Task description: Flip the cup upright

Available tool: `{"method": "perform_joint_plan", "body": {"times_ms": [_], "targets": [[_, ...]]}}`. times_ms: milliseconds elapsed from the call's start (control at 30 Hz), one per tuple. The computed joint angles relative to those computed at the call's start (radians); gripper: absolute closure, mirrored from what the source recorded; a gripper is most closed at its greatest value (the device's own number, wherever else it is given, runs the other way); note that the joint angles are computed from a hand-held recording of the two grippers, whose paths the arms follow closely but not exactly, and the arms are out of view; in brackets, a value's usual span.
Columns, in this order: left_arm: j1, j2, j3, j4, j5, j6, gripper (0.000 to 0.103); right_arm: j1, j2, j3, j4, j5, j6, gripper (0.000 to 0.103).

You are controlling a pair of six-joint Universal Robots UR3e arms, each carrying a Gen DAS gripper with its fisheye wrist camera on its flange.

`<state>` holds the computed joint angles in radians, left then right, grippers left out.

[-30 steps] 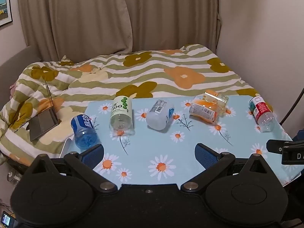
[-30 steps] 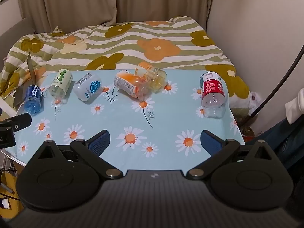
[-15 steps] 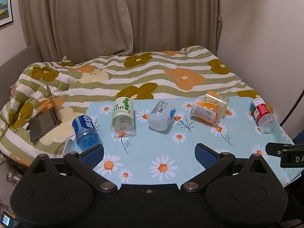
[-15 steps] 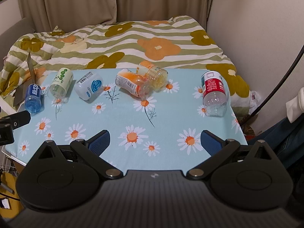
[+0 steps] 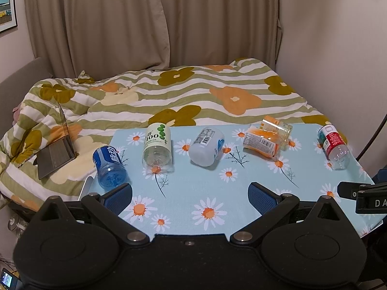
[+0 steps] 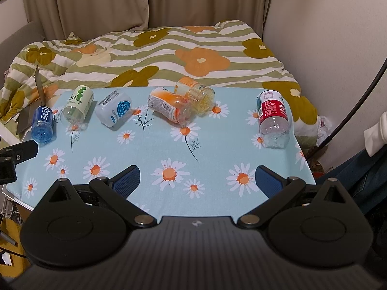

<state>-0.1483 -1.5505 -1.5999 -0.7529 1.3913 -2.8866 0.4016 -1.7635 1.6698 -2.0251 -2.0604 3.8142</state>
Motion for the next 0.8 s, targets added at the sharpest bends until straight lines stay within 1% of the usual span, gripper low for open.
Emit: {"method": "perform_joint_plan", "body": {"times_ms": [800], "targets": [[0.012,0.008,-0.006,0.002,-0.010,0.006,0.000,0.015,0.016,-0.009,0.002,-0.007,0.015,0.000]]}}
